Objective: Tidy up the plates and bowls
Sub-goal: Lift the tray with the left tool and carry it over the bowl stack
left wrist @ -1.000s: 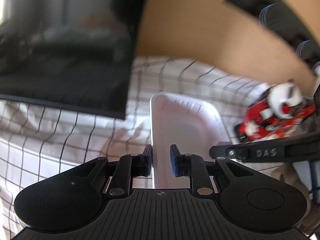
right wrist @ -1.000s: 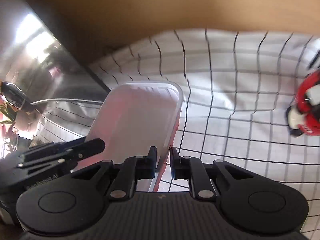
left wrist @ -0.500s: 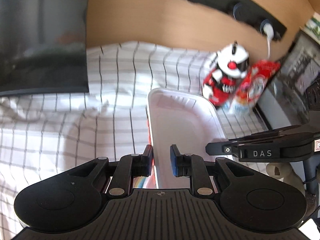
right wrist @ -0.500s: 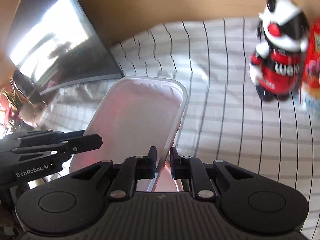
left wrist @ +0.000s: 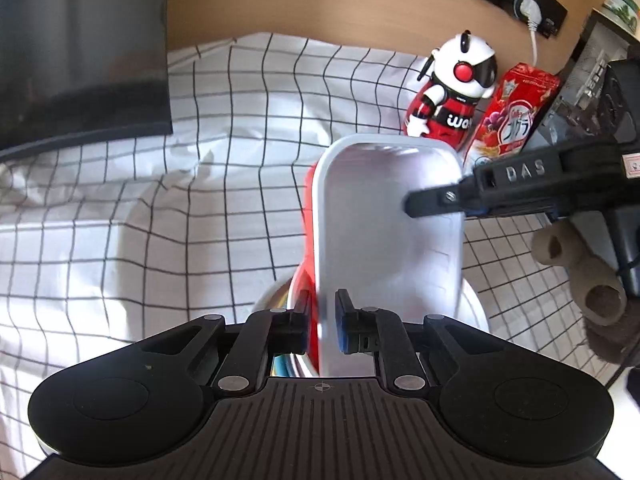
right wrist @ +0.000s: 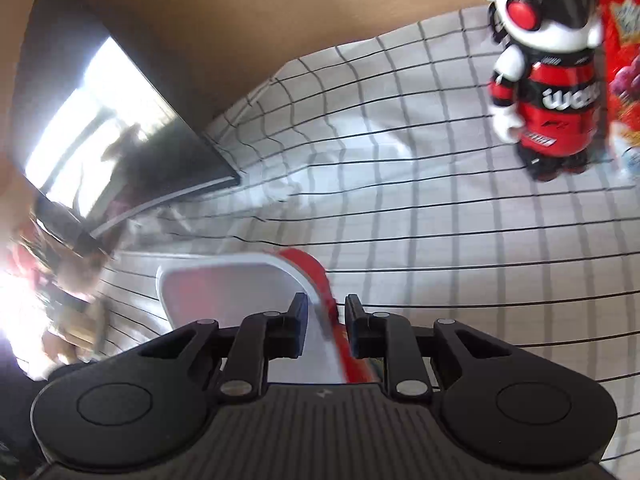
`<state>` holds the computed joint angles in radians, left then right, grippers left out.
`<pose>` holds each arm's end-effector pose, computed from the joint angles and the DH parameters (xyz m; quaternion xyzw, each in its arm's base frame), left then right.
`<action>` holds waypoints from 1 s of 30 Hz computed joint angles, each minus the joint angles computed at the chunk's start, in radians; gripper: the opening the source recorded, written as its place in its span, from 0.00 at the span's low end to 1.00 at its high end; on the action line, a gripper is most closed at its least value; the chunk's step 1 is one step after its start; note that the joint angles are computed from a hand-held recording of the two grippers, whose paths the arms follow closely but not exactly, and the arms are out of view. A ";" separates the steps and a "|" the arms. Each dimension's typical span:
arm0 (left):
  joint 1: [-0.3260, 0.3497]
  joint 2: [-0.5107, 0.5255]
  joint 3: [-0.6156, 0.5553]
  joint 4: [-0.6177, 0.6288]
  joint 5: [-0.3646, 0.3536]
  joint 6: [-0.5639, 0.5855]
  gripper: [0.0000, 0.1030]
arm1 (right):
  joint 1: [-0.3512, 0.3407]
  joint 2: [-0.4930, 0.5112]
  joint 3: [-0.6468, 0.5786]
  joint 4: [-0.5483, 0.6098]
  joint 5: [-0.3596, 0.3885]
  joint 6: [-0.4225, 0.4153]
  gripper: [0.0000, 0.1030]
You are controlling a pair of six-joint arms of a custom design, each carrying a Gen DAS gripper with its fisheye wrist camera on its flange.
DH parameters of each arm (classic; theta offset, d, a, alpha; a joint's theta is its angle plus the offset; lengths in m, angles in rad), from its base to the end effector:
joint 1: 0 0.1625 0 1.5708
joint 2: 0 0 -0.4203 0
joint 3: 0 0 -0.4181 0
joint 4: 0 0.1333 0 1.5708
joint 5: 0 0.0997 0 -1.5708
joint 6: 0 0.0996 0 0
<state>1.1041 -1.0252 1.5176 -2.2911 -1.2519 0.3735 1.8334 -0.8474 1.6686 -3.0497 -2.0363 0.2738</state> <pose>-0.1703 -0.7037 0.2545 0.3836 0.9030 -0.1195 0.1523 0.2663 -0.6495 0.1620 -0.0796 -0.9205 0.3609 0.1272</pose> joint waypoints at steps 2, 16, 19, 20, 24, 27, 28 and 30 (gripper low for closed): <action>-0.001 0.007 -0.009 0.001 0.011 -0.026 0.15 | 0.003 0.007 -0.007 -0.009 0.004 0.003 0.20; 0.003 -0.017 -0.016 0.057 -0.004 -0.098 0.18 | 0.026 -0.027 0.082 -0.099 -0.005 -0.031 0.20; -0.005 -0.027 0.002 0.064 0.024 -0.065 0.18 | 0.025 -0.035 0.093 -0.107 -0.006 -0.025 0.20; -0.007 -0.028 0.008 0.064 0.036 -0.055 0.18 | 0.025 -0.035 0.095 -0.107 -0.011 -0.024 0.20; 0.001 -0.029 0.004 0.105 0.021 -0.058 0.17 | 0.027 -0.037 0.103 -0.104 -0.023 -0.020 0.21; 0.003 -0.029 0.003 0.109 0.013 -0.068 0.17 | 0.033 -0.037 0.106 -0.108 -0.039 -0.025 0.21; 0.004 -0.030 0.003 0.108 0.012 -0.070 0.17 | 0.038 -0.035 0.106 -0.108 -0.050 -0.030 0.21; 0.005 -0.030 0.003 0.107 0.010 -0.072 0.17 | 0.049 -0.029 0.106 -0.106 -0.083 -0.050 0.22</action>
<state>1.1091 -1.0551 1.5206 -2.1841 -1.2419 0.3020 1.8829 -0.8766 1.7742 -3.1555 -2.1197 0.2241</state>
